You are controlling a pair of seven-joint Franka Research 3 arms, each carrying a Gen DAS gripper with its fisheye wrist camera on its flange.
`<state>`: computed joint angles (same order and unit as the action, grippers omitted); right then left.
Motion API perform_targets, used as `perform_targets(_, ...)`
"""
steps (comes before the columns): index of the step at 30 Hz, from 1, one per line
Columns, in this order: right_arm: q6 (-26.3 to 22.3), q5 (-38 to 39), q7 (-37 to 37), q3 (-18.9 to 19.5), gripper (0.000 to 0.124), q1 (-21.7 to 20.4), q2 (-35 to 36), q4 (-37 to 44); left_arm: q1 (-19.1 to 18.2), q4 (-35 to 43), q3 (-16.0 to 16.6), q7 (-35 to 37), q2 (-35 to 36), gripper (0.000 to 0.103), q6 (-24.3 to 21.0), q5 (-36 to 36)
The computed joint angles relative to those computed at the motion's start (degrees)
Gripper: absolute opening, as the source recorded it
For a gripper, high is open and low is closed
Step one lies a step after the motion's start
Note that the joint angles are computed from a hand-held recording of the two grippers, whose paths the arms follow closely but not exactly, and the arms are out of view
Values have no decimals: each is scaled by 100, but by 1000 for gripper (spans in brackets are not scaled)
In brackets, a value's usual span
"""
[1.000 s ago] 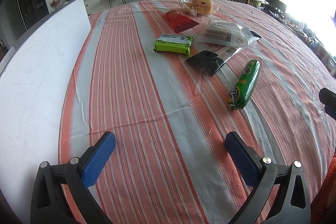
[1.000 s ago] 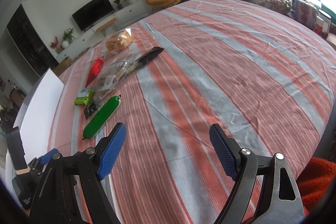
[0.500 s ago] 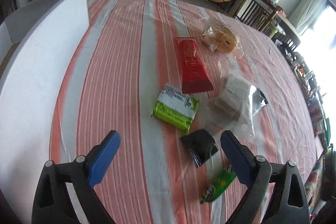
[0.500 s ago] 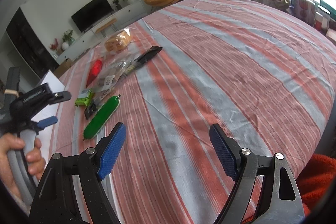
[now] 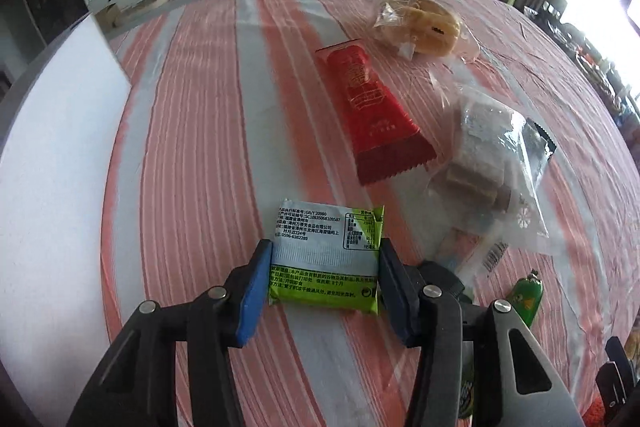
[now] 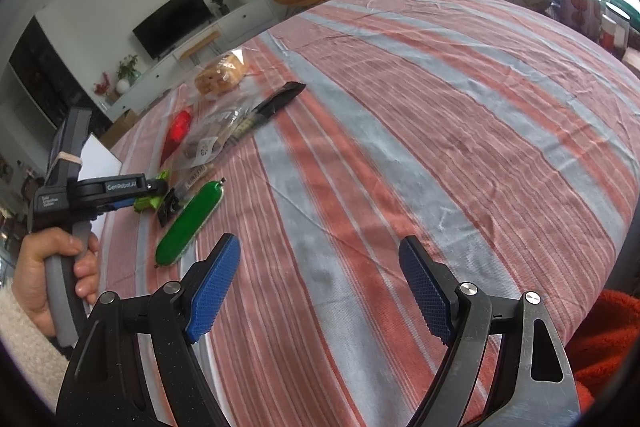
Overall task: Organize snacks
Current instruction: 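Grasp the green biscuit pack with the left tool while the right tool grasps the green cucumber snack, then carry both green snacks over the box and open both tools to drop them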
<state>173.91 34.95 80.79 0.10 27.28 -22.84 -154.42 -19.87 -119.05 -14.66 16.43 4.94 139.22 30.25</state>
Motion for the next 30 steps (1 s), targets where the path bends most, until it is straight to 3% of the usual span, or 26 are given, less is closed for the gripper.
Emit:
perform_targets(3,7,-14,-19,12,85,12,-18,-11,-82,-546,-90,-696,-515,51,103,39)
perform_targets(6,-225,-525,253,444,85,-368,50,125,-134,-983,-262,-1218,-1093,51,148,153)
perform_targets(8,-830,-420,-69,177,85,1,252,530,-155,-1148,-419,-1511,-1494,51,52,327)
perform_targets(10,-1287,204,-629,-75,85,445,522,979,-172,-1262,-599,-1745,-1904,51,-137,515)
perform_targets(12,-1576,121,-493,176,84,356,935,1456,-183,-1276,-741,-1855,-2187,51,-342,626)
perform_targets(14,-1779,-772,448,657,84,-32,1398,1893,-200,-1307,-843,-1883,-2429,51,-496,696)
perform_targets(16,-1896,-1468,1164,890,82,-196,1735,2158,-242,-1421,-889,-1796,-2731,51,-667,675)
perform_targets(18,-1653,-2981,2096,1139,77,-352,1811,2147,-261,-1520,-935,-1747,-2958,51,-793,631)
perform_targets(19,-1677,-3528,2365,1182,71,-383,1814,2145,-271,-1576,-951,-1729,-3052,51,-836,592)
perform_targets(21,-1622,-4342,2740,1287,34,-481,1699,2002,-284,-1658,-986,-1712,-3185,51,-890,521)
perform_targets(22,-1592,-4458,2781,1211,29,-428,1631,1913,-291,-1696,-1008,-1714,-3241,51,-904,493)
perform_targets(28,-1211,-3047,1588,754,24,-220,924,1078,-388,-1822,-1145,-1777,-3363,51,-849,354)
perform_targets(30,-936,-1793,650,229,23,260,593,651,-422,-1847,-1181,-1804,-3392,51,-805,335)
